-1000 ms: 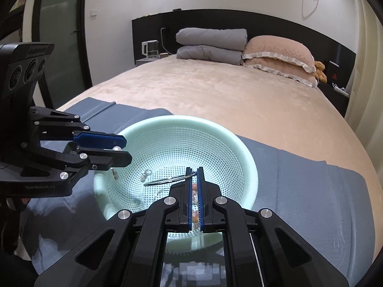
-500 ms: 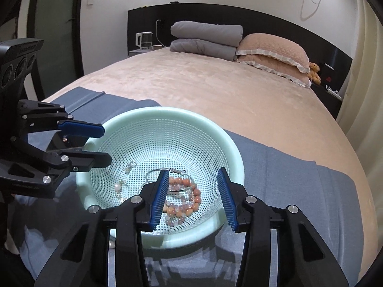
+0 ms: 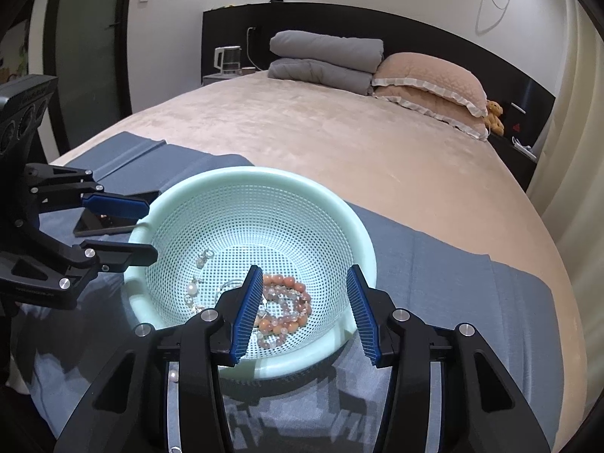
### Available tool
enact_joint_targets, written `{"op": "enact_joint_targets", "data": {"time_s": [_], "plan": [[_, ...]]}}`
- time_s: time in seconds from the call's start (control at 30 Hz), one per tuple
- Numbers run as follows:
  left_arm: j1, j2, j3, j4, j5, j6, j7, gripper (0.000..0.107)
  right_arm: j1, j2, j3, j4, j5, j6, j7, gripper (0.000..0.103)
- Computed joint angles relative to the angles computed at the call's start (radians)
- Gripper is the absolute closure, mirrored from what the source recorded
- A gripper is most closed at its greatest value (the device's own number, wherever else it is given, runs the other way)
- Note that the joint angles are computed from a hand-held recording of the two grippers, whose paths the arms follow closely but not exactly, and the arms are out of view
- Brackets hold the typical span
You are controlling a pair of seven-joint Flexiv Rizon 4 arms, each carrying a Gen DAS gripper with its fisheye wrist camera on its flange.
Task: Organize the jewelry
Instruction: 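Move both grippers back toward the remaining earrings on the cloth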
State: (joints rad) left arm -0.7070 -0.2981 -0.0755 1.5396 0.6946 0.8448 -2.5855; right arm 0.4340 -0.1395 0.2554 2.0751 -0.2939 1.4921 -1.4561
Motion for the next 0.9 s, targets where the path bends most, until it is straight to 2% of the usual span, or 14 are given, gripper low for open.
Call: {"op": "enact_joint_targets", "data": {"time_s": [0.17,0.23,0.3,0.37,0.47,0.57,0.63,0.77,0.9], "plan": [[-0.006,0.027,-0.003,0.037,0.009,0.019,-0.043,0.055,-0.029,0.025,0.050,0.012,0.097,0.010,-0.087,0.059],[-0.012,0.037,-0.014,0.053,0.012,0.014,-0.041,0.053,-0.066,0.042,0.116,0.006,0.246,0.017,-0.222,0.059],[-0.025,0.042,-0.024,0.059,0.027,-0.017,-0.040,0.047,-0.121,0.067,0.211,-0.025,0.510,-0.014,-0.470,0.057],[-0.028,0.045,-0.036,0.078,0.024,-0.016,-0.043,0.046,-0.129,0.100,0.234,-0.016,0.650,-0.024,-0.617,0.053],[-0.027,0.044,-0.048,0.113,0.008,0.014,-0.050,0.044,-0.111,0.150,0.217,0.012,0.766,-0.077,-0.739,0.053],[-0.023,0.036,-0.057,0.147,-0.020,0.068,-0.044,0.035,-0.081,0.201,0.178,0.035,0.884,-0.160,-0.849,0.050],[-0.025,0.026,-0.059,0.158,-0.035,0.102,-0.029,0.029,-0.055,0.229,0.156,0.068,0.924,-0.180,-0.895,0.042],[-0.055,0.000,-0.051,0.149,-0.010,0.125,-0.003,0.022,-0.002,0.260,0.107,0.112,0.956,-0.228,-0.932,0.041],[-0.069,-0.032,-0.038,0.131,-0.019,0.157,0.014,0.022,0.050,0.259,0.066,0.137,0.972,-0.239,-0.912,0.041]]}}
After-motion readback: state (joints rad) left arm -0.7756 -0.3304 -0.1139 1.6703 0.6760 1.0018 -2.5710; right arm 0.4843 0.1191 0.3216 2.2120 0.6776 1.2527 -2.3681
